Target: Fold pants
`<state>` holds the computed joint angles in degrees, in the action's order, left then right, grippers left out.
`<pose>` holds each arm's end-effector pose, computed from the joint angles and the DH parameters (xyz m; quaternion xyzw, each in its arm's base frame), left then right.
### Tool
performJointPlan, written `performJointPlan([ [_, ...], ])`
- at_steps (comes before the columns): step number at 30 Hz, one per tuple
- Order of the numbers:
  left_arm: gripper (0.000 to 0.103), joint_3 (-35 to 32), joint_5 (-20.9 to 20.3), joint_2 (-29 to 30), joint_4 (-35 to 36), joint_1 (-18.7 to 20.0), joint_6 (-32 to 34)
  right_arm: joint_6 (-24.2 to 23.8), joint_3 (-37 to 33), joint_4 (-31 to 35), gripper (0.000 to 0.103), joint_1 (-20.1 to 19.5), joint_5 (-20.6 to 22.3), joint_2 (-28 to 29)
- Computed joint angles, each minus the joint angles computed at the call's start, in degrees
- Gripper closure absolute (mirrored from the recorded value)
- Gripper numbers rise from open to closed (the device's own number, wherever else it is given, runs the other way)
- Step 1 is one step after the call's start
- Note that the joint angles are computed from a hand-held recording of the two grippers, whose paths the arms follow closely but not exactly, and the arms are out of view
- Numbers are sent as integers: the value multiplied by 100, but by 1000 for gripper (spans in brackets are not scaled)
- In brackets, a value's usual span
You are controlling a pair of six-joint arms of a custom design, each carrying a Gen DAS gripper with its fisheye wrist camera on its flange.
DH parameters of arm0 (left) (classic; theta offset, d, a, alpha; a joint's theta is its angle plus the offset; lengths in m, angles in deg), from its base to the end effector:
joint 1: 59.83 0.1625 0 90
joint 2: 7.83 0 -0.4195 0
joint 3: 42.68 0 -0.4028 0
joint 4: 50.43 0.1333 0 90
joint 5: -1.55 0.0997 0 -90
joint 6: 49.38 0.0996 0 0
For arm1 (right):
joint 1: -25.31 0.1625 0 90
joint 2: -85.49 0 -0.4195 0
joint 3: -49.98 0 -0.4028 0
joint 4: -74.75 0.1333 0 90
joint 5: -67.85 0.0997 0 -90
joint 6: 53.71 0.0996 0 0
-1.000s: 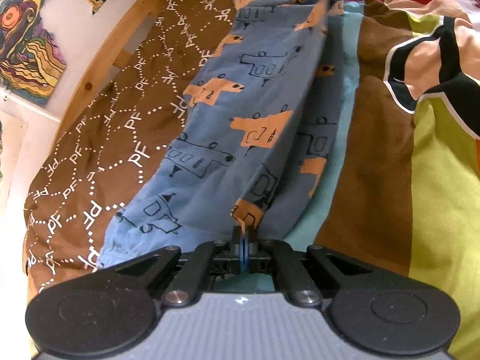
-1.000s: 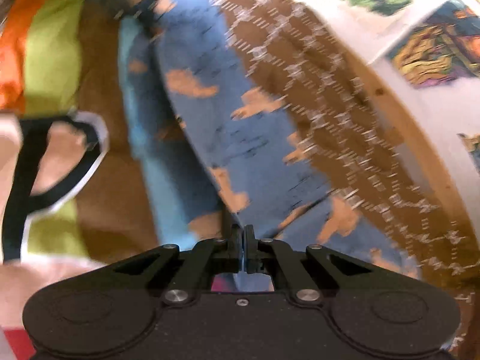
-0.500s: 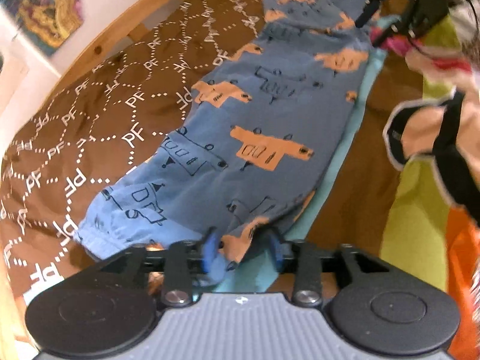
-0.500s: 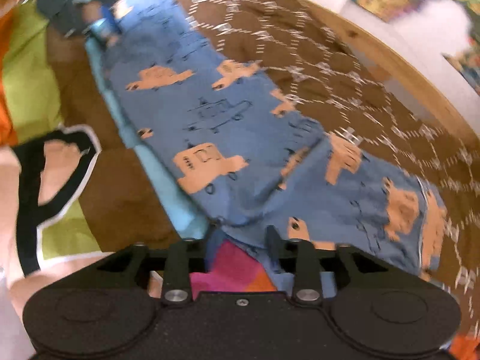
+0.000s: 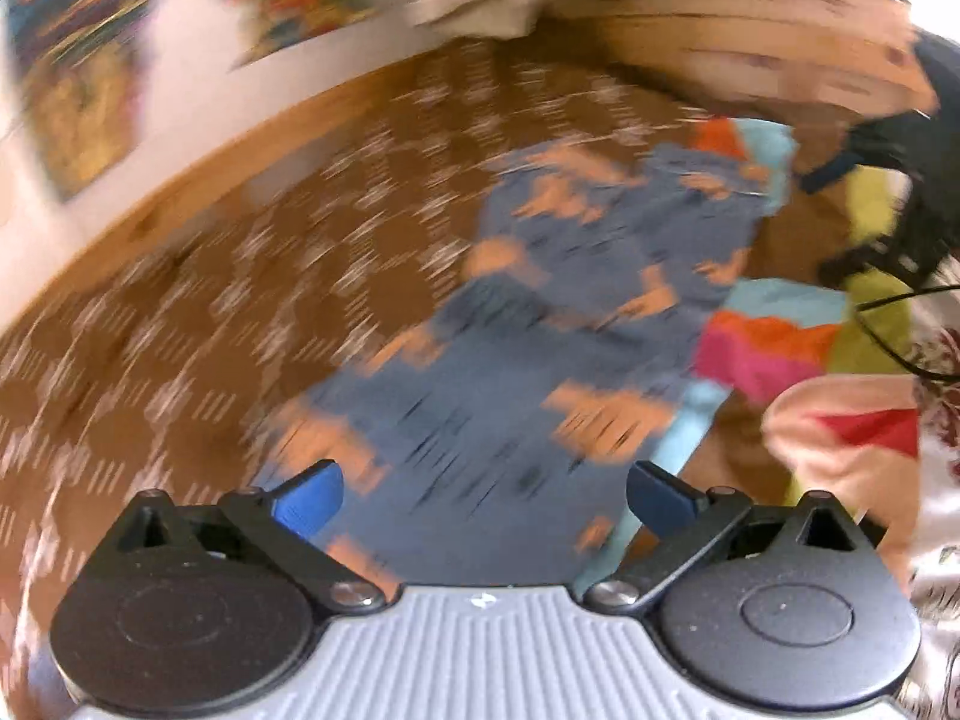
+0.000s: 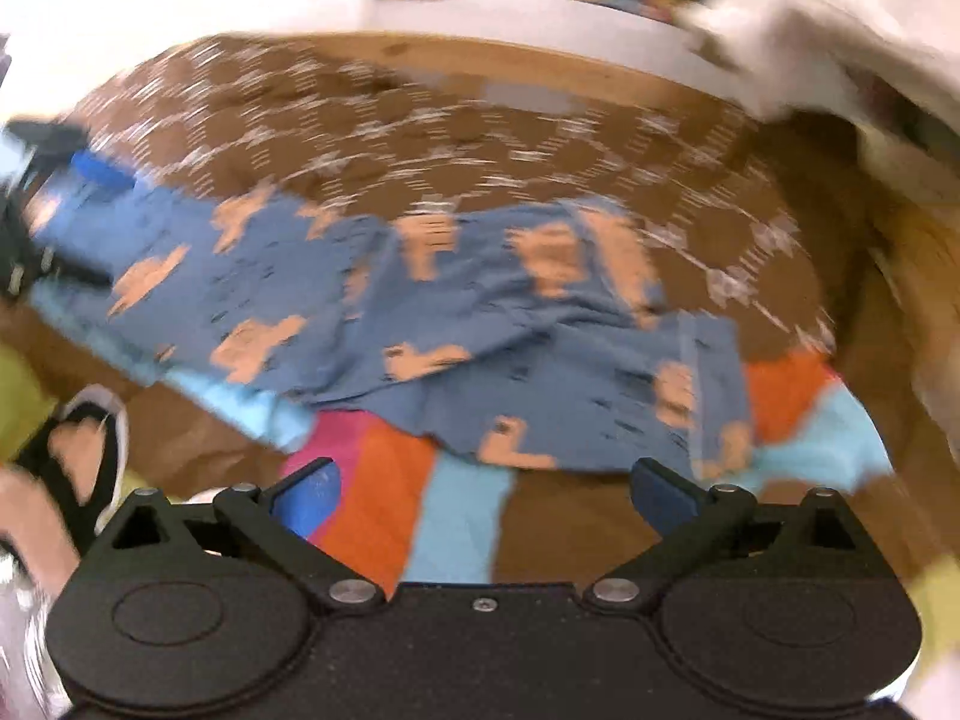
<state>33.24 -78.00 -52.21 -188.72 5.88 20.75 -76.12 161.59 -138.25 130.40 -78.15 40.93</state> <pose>-0.1775 -0.7612 0.1801 0.7140 0.6790 -0.0985 0.1395 0.1942 -0.5255 0.1373 0.0421 -0.8092 0.3869 0.4402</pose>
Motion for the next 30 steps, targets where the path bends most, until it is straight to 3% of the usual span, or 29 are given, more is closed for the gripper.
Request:
performJointPlan([
  [2,0,127,-58,66,10,-132,247,501,203,-153,1,-130,319,-206],
  [6,0,539,7,209,-485,-314,614,1159,470,-235,1,-553,1443,-716],
  [13,5,1245,-412,139,-1496,-336,808,1906,237,655,1,-1077,2721,-1208],
  [18,21,1265,-313,378,-1704,-479,282,2042,111,803,12,-1275,3016,-1271],
  [21,38,1156,-128,522,-1580,-570,30,2023,43,930,23,-1338,3042,-1242],
  [23,56,1129,77,650,-1707,-632,-30,1959,8,975,28,-1355,3067,-1204],
  [25,65,1018,286,760,-1604,-678,-195,1913,-47,1043,35,-1365,3093,-1172],
  [30,70,834,487,893,-1271,-743,-330,1755,-196,1097,44,-1365,2966,-1096],
])
